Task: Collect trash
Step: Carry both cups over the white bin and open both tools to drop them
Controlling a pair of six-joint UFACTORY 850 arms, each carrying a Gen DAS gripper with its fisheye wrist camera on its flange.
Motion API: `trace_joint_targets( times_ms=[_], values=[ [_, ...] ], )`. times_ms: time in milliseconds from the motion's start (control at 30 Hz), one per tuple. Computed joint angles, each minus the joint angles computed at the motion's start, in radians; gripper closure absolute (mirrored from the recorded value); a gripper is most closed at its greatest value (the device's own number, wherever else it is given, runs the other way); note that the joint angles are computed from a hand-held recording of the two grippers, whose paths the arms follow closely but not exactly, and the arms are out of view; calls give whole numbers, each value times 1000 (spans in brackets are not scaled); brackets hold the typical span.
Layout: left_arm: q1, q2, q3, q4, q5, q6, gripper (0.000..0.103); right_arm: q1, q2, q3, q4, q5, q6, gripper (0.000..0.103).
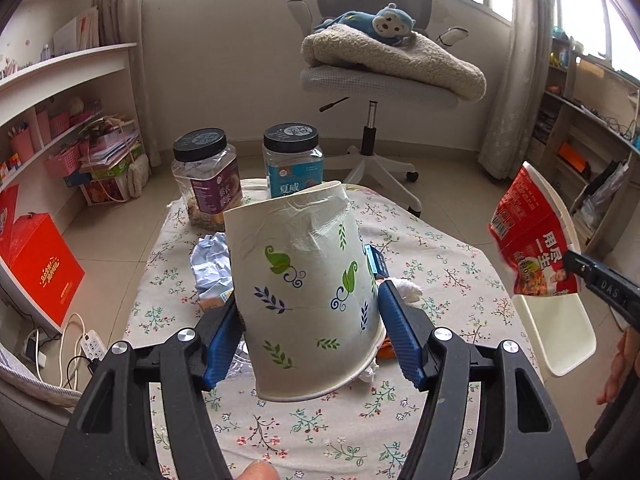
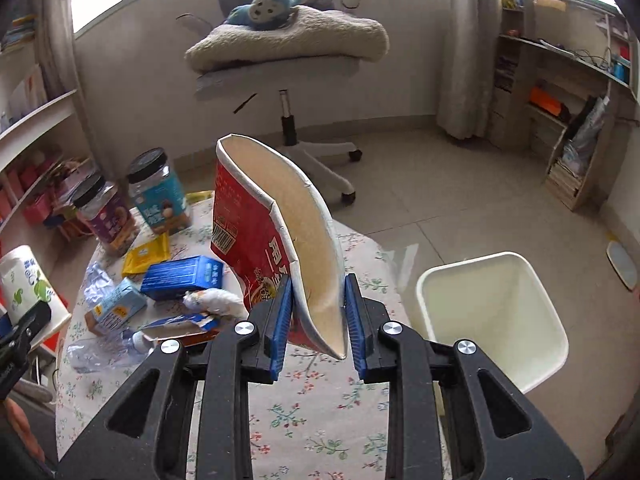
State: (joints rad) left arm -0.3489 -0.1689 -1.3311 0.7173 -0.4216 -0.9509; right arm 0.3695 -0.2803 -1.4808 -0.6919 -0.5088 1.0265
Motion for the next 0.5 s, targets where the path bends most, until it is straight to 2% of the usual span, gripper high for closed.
trace_joint_targets(
  times_ms=[167,367,500],
  values=[
    [-35,-46,-35,-64,11,70,39,-62,30,34,-66,-73,122,78],
    [-93,-95,-85,-141,32,167,39,-136,52,69,-41,-138,161,77],
    [-138,-151,-150,-233,35,269,39,-180,80,101,-23,-156,191,71]
  ],
)
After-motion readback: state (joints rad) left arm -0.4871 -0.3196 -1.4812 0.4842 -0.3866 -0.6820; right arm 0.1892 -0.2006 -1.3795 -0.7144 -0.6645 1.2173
